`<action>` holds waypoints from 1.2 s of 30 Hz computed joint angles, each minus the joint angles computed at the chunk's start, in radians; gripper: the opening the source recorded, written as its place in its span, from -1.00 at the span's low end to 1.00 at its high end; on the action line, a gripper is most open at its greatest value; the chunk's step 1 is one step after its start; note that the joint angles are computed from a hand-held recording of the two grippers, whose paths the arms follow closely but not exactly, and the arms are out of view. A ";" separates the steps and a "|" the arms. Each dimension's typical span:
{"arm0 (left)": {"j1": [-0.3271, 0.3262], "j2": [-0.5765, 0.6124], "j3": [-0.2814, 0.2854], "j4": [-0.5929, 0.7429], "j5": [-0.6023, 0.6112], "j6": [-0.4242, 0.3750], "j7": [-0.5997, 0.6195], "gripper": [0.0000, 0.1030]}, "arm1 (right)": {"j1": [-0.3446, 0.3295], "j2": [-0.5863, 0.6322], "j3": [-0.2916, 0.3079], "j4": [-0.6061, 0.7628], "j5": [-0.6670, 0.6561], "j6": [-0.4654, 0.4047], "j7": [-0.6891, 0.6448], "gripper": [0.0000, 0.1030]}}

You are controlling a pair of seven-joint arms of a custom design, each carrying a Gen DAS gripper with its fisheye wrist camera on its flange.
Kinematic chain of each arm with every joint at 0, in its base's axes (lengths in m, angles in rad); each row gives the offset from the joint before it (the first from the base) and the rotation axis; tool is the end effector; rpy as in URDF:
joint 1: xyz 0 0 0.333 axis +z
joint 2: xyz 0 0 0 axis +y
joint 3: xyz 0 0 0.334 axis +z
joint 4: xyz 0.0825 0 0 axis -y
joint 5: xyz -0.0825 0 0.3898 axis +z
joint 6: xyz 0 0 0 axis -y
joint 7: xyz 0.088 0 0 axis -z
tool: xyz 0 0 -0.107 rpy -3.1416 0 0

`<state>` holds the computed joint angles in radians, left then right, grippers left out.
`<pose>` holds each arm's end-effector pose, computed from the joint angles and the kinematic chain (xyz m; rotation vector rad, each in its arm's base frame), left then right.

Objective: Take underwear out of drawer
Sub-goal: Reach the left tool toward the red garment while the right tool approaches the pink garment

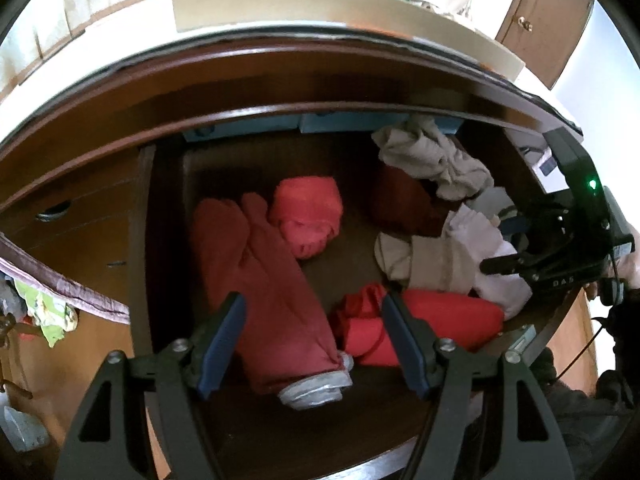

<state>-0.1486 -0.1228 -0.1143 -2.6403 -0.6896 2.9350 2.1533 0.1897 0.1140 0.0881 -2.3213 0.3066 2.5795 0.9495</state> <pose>0.4429 -0.0766 0.3360 -1.8363 2.2451 -0.6580 0.5184 0.1422 0.3189 -2.6008 1.2907 -0.0086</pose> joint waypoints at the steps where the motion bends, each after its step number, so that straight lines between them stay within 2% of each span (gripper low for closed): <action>1: 0.009 0.003 -0.004 0.003 0.025 -0.008 -0.025 0.38 | -0.004 -0.002 0.000 0.000 0.008 -0.007 -0.014 0.09; 7: 0.045 0.033 -0.013 0.041 0.135 -0.071 -0.142 0.38 | 0.000 0.001 0.010 -0.001 0.037 -0.004 -0.045 0.09; 12: 0.095 0.060 -0.045 0.054 0.432 -0.065 -0.377 0.38 | -0.004 0.003 0.011 -0.001 0.083 -0.006 -0.095 0.09; 19: 0.114 0.086 -0.038 0.079 0.661 -0.087 -0.563 0.38 | -0.006 -0.038 -0.001 -0.035 0.106 -0.017 -0.149 0.09; 27: 0.102 0.144 -0.022 0.142 0.813 -0.147 -0.686 0.38 | 0.011 -0.067 -0.016 -0.056 0.134 -0.016 -0.172 0.09; 36: 0.059 0.192 0.001 0.194 1.059 -0.209 -0.819 0.35 | 0.012 -0.074 -0.029 -0.055 0.158 -0.025 -0.185 0.09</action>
<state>-0.0893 0.0690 -0.1132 -2.4467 0.3694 2.7263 1.3339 0.2017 0.0400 0.0588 -2.3767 0.4645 2.5540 0.7645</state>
